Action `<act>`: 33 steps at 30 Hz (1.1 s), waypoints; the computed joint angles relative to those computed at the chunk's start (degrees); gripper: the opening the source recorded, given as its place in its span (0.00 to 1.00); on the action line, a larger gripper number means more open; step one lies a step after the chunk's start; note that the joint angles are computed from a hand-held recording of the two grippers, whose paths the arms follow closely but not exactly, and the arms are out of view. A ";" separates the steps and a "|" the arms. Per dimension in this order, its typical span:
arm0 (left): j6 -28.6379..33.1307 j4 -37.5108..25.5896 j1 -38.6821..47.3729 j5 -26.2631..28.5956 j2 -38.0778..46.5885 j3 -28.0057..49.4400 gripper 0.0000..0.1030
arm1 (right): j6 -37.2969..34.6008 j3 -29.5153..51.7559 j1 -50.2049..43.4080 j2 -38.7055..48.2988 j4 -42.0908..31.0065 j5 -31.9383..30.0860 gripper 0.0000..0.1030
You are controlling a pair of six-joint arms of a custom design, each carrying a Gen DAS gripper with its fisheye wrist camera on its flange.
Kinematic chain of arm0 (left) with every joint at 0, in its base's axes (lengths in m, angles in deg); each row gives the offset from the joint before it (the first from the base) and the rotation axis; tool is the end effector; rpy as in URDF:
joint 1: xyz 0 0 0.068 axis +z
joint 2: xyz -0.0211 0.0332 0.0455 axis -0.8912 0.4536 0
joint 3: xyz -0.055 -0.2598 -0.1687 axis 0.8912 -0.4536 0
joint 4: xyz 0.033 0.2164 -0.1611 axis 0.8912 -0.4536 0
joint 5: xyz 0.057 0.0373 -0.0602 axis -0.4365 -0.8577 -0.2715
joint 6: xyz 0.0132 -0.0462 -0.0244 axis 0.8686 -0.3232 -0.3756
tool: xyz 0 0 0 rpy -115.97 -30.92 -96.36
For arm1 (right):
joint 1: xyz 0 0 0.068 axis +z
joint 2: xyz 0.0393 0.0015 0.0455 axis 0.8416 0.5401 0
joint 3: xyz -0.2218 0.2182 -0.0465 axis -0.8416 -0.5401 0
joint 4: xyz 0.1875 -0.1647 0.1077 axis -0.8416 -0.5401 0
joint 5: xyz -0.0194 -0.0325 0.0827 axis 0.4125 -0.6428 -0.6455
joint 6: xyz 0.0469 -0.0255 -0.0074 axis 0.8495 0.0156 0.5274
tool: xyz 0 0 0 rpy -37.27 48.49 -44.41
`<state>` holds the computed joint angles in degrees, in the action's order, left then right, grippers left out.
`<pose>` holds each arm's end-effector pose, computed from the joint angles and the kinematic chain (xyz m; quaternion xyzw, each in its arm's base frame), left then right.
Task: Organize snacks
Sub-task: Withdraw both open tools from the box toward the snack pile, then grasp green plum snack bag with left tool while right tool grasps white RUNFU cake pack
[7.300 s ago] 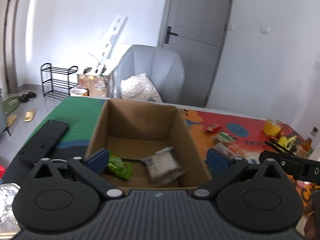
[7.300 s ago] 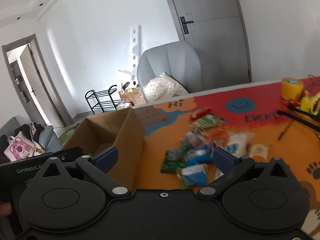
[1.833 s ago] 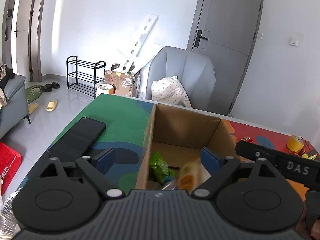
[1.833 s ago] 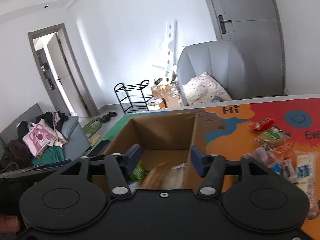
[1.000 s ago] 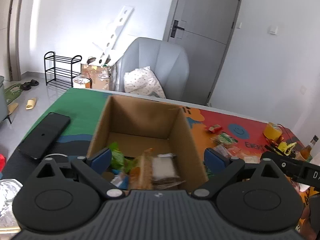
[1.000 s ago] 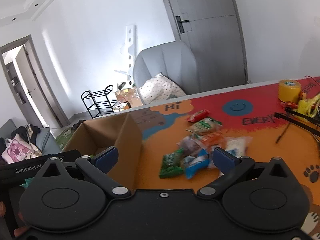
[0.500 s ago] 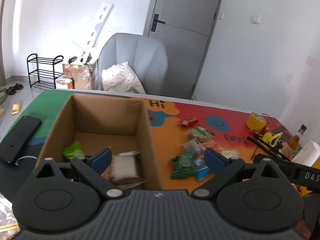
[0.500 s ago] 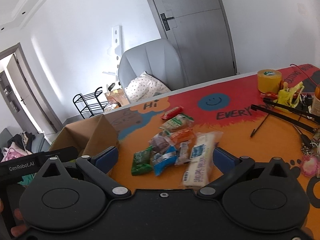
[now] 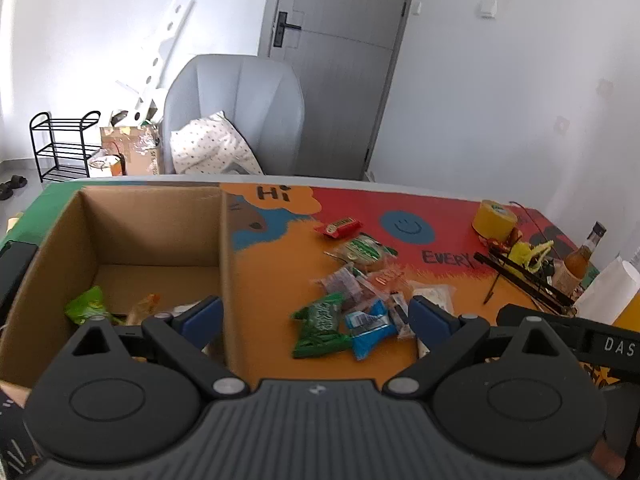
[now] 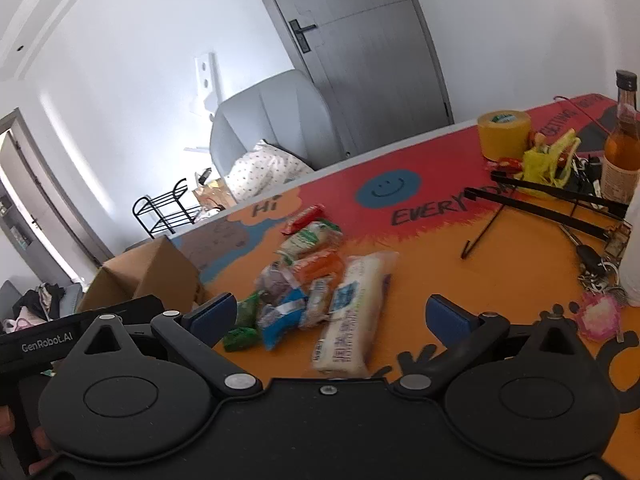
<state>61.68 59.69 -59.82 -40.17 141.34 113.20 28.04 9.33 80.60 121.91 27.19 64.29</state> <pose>0.3004 0.0007 0.0937 0.1533 0.8826 -0.1629 0.4135 0.2210 0.0832 0.0700 0.2013 0.8581 0.1204 0.4568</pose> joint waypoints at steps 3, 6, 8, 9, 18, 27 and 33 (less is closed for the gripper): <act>-0.85 1.43 -2.07 -2.42 0.81 0.07 0.95 | -0.17 0.06 -1.69 1.78 1.58 -1.79 1.00; -1.30 0.10 -3.52 -3.45 1.45 1.29 0.95 | -0.40 0.67 -2.85 3.42 1.81 -2.61 1.00; -2.30 2.15 -4.35 -4.23 1.86 0.87 0.95 | -0.48 0.81 -3.86 5.22 3.55 -3.64 1.00; -2.16 2.71 -4.83 -4.66 2.06 0.84 0.95 | -0.45 0.75 -4.41 6.09 4.62 -4.31 1.00; -3.22 4.13 -8.67 -8.36 8.51 4.38 0.88 | -0.20 3.47 -6.47 11.12 6.15 -7.81 1.00; -3.54 12.96 -12.53 -15.83 13.21 4.27 0.79 | -0.32 7.31 -6.40 15.20 6.36 -8.91 0.93; -5.59 15.09 -11.38 -14.87 13.07 3.67 0.67 | -0.51 9.99 -7.41 18.27 4.86 -11.88 0.66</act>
<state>56.09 74.78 -71.20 -55.04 154.41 116.87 27.53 19.32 73.19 140.18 32.05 52.40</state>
